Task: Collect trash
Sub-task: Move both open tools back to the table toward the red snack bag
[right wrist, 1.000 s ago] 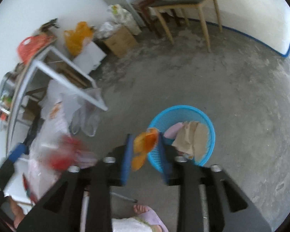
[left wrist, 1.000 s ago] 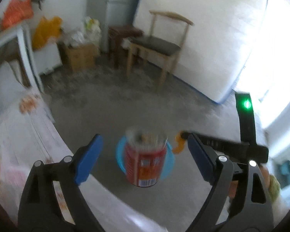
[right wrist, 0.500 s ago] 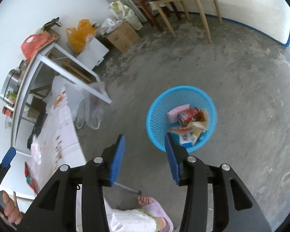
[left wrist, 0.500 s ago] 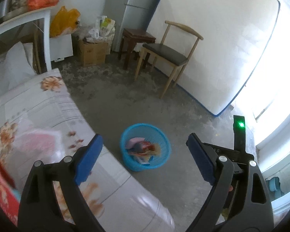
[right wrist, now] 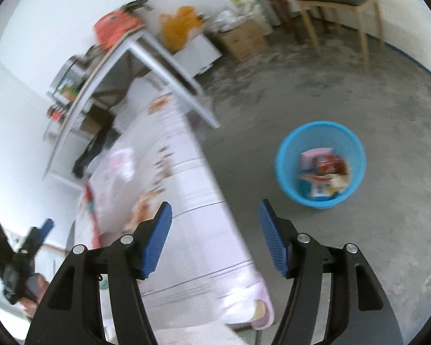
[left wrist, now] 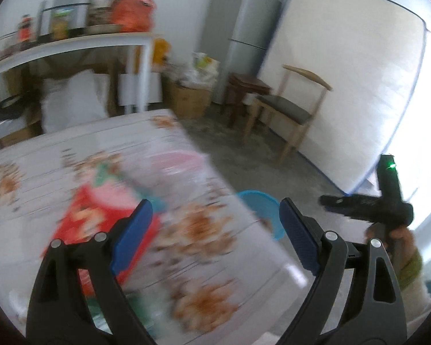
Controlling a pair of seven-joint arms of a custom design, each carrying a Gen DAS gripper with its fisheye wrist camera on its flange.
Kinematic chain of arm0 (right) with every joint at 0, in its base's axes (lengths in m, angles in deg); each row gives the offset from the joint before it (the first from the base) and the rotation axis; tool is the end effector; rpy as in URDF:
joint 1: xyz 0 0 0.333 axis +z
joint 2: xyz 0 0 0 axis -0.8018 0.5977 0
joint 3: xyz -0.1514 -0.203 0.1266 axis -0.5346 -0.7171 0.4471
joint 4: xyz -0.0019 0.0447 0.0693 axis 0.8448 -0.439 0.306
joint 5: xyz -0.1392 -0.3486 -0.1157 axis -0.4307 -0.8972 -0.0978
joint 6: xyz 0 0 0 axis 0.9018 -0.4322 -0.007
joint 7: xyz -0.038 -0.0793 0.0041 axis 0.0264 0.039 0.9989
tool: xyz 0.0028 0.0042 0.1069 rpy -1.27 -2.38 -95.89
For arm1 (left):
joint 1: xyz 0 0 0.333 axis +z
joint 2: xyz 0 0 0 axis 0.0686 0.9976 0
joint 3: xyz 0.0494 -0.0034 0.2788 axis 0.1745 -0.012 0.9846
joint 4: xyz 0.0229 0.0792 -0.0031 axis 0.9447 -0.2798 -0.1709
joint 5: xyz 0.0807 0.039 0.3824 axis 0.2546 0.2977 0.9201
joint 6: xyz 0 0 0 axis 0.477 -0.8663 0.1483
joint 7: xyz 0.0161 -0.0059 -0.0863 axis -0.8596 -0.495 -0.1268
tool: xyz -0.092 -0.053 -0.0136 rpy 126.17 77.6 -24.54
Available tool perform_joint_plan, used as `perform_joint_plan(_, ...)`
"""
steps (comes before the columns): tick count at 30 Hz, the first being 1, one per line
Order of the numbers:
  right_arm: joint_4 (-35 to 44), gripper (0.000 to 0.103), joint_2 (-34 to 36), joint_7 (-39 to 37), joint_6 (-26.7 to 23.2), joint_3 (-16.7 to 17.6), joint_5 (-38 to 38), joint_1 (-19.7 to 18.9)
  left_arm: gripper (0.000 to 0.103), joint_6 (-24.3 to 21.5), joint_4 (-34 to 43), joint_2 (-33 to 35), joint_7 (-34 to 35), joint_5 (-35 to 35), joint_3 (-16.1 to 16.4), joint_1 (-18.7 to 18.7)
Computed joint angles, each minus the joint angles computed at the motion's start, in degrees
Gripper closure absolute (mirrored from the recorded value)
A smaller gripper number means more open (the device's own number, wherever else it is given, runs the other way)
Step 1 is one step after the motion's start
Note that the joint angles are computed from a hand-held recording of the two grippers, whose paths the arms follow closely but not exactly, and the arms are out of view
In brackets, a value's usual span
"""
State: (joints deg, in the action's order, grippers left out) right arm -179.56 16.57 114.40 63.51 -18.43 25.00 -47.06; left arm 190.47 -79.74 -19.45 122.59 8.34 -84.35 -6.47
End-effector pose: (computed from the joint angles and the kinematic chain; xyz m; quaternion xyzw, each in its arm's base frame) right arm 0.3766 0.0525 0.5996 -0.3871 0.8327 -0.0922 0.3851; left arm 0.5231 -0.1856 0.6943 -0.3981 0.7994 -0.4438 0.0744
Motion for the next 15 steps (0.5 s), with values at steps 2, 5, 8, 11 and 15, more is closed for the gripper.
perform_joint_plan(2, 2.67, 0.042, 3.13, -1.94, 1.58, -0.44, 1.56, 3.14, 0.017, 1.62, -3.44, -2.29, -0.62, 1.27, 1.16, 1.47)
perform_joint_plan(5, 6.27, 0.042, 7.79, -6.18, 4.22, -1.99, 5.39, 8.49, 0.017, 2.95, -6.49, -4.25, -1.22, 2.14, 2.88, 2.96)
perform_joint_plan(8, 9.19, 0.042, 12.53, -12.28, 7.88, -4.62, 12.34, 15.43, 0.017, 5.13, -8.51, -5.28, -2.22, 2.18, 4.33, 4.21)
perform_joint_plan(11, 13.46, 0.042, 18.83, -18.89, 10.11, -6.66, 20.76, 21.57, 0.017, 6.06, -9.57, -5.70, -2.17, 1.78, 5.72, 5.18)
perform_joint_plan(15, 20.25, 0.042, 27.44, -24.56, 11.02, -5.83, 28.05, 24.08, 0.017, 6.54, -10.34, -5.46, -2.15, 1.56, 6.80, 6.63)
